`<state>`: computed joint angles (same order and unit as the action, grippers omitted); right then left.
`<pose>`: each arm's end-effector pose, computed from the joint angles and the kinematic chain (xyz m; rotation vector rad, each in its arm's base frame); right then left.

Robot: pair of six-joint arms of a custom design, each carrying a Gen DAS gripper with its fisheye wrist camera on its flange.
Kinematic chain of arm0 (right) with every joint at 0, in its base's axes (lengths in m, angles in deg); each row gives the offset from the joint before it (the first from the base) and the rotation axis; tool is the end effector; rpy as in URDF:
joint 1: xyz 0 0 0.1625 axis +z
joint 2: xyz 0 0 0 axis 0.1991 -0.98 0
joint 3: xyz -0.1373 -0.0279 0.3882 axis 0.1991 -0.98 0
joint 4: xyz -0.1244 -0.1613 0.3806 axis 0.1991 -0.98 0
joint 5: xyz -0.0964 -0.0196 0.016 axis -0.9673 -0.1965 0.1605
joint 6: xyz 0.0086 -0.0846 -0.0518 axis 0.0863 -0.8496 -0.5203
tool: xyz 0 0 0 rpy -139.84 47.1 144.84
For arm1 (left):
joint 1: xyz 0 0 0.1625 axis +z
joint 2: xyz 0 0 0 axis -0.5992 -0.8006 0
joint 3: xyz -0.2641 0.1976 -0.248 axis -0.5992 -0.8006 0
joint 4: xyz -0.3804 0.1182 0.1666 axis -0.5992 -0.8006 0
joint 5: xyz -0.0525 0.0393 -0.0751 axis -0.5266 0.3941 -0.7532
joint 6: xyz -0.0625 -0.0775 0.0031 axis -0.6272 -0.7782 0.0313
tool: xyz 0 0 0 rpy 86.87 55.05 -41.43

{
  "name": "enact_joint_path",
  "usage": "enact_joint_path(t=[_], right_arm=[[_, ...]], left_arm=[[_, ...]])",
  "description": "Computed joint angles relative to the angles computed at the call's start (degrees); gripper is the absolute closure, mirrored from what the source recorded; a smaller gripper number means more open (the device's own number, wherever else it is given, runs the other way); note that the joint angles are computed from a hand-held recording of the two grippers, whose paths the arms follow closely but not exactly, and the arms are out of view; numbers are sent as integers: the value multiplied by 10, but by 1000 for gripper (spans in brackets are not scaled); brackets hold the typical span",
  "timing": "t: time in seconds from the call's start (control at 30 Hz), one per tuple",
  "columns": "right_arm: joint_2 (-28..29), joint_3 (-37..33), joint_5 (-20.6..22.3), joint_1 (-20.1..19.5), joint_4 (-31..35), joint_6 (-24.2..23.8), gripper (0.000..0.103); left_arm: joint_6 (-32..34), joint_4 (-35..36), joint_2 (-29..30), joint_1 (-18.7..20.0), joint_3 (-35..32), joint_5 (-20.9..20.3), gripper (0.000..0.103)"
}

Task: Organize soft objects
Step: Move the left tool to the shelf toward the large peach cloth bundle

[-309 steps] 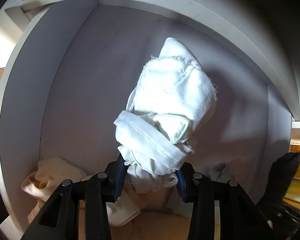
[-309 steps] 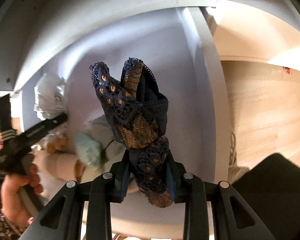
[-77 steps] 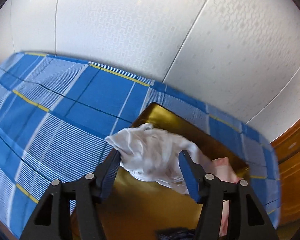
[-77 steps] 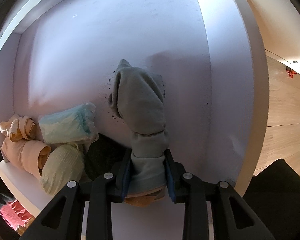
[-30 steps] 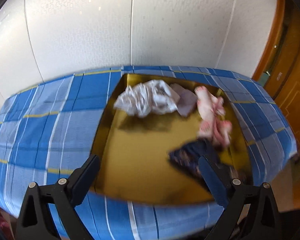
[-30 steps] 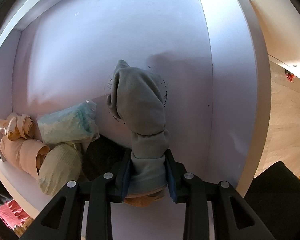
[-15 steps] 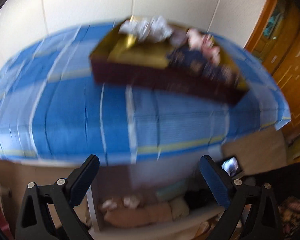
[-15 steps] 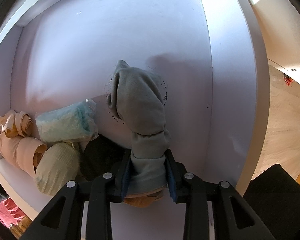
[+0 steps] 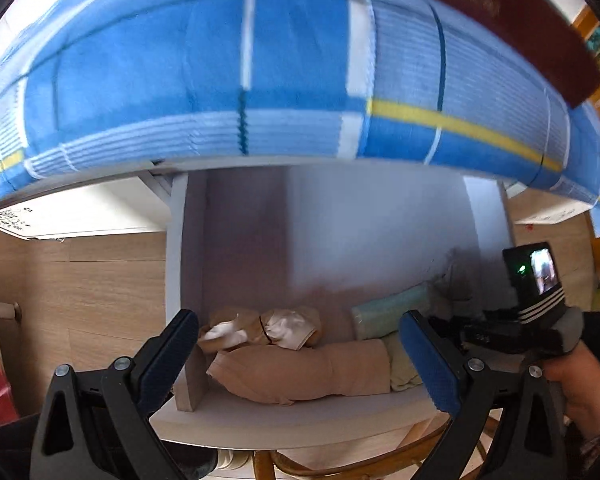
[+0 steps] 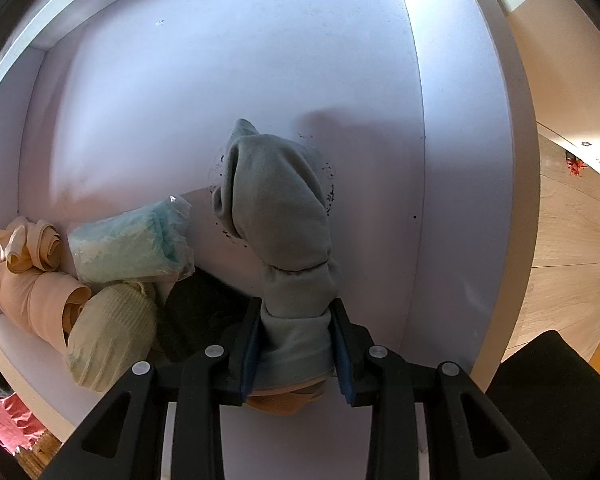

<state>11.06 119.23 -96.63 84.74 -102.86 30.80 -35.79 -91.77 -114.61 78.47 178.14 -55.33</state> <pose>0.1223 -0.4625 0.0478 0.0406 -2.4262 -0.2595 -0.2223 -0.4572 0.1947 0.1192 2.4335 -0.3317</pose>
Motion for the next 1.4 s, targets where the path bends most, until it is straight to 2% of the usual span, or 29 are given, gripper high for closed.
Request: enact_joint_path(t=[0.27, 0.4, 0.67, 0.77, 0.87, 0.93, 1.0, 1.07, 1.2, 1.23, 1.33, 1.4], right_arm=[[0, -1, 2, 1, 1, 3, 71], [-1, 0, 4, -2, 0, 2, 71], [-2, 0, 2, -2, 1, 1, 71], [-4, 1, 3, -3, 0, 2, 71], [-5, 3, 3, -4, -1, 2, 71], [-5, 3, 2, -5, 0, 2, 71], [-6, 3, 2, -5, -1, 2, 71], [-6, 3, 3, -5, -1, 3, 71], [-7, 5, 4, -6, -4, 2, 71], [-8, 6, 5, -8, -4, 2, 71], [-8, 5, 4, -8, -3, 2, 71], [-6, 4, 2, -7, -3, 2, 71]], left_arm=[[31, 16, 53, 17, -5, -40, 2], [41, 75, 77, 23, -24, -44, 2], [122, 195, 131, 67, -90, -70, 2], [151, 221, 152, 90, -104, -94, 2], [161, 241, 166, 103, -105, -101, 2], [172, 236, 170, 106, -101, -106, 1], [182, 229, 174, 102, -94, -94, 1], [183, 212, 175, 95, -84, -71, 1], [133, 156, 157, 87, -66, -17, 2], [115, 137, 148, 90, -63, -17, 3], [117, 113, 138, 104, -61, -58, 3], [129, 123, 144, 99, -59, -49, 3]])
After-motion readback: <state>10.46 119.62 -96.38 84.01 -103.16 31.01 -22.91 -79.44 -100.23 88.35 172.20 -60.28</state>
